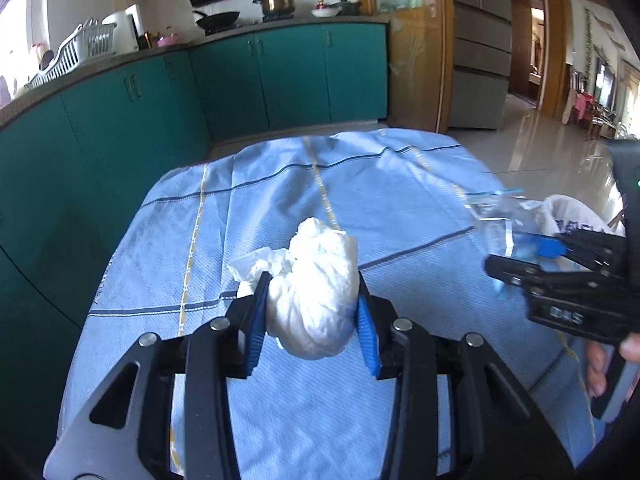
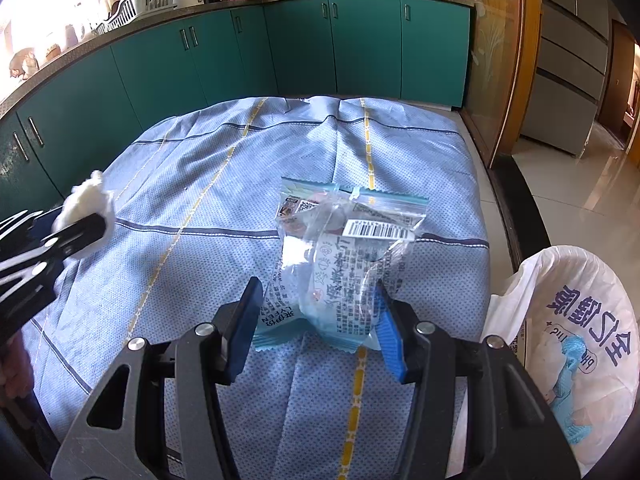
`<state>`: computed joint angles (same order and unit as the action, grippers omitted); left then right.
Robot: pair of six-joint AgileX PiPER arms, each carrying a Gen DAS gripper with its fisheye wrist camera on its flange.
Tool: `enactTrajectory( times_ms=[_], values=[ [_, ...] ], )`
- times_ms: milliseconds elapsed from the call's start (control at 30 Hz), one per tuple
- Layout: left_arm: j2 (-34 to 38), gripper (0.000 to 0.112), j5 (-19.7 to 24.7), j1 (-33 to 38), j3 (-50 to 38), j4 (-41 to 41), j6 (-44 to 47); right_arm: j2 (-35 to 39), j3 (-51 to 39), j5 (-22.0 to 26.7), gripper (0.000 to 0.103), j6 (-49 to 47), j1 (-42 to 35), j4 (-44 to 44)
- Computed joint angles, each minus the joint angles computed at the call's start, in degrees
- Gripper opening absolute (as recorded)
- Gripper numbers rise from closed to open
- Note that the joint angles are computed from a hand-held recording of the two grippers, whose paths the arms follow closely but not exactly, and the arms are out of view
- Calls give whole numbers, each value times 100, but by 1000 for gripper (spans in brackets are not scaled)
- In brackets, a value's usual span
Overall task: Collect trash
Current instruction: 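Carry tissue and snack packet over the bin and open both tools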
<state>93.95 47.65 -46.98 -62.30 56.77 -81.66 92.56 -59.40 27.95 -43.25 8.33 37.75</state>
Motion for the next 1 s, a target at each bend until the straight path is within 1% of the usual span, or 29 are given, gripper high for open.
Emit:
enactTrajectory(
  times_ms=[133, 233, 367, 433, 467, 567, 633, 700, 733, 800, 833, 933, 1000],
  values=[
    [-174, 40, 252, -301, 38, 94, -114, -162, 112, -66, 53, -42, 31, -10],
    [-283, 40, 384, -485, 36, 215, -234, -474, 327, -165, 53, -180, -140, 171],
    [-282, 40, 429, -716, -46, 314, -307, -1047, 810, -337, 53, -788, -685, 836],
    [-241, 40, 427, -814, -108, 324, -307, -1205, 960, -212, 53, -1142, -1066, 1202],
    [-200, 40, 429, -877, -163, 320, -304, -1285, 1056, -232, 53, -1185, -1270, 1254],
    [-92, 40, 357, -1036, -327, 286, -257, -1577, 1407, -628, 53, -1023, -1714, 1038],
    [5, 40, 281, -1132, -451, 285, -184, -1724, 1596, -676, 53, -1258, -2101, 1248],
    [161, 40, 172, -1232, -677, 251, -51, -1842, 1803, -416, 53, -1732, -2822, 1733],
    [202, 40, 106, -1253, -745, 236, -7, -1846, 1853, -332, 53, -1864, -3057, 1871],
    [385, 40, -119, -1303, -1017, 171, 134, -1946, 2064, -128, 53, -2181, -3648, 2214],
    [491, 40, -223, -1325, -1176, 111, 239, -2017, 2185, 52, 53, -2400, -4006, 2412],
    [953, 41, -410, -1464, -1852, -47, 587, -2231, 2475, 267, 53, -2797, -4608, 2721],
    [1214, 41, -522, -1542, -2221, -89, 722, -2414, 2702, 498, 53, -3269, -5073, 3121]
  ],
)
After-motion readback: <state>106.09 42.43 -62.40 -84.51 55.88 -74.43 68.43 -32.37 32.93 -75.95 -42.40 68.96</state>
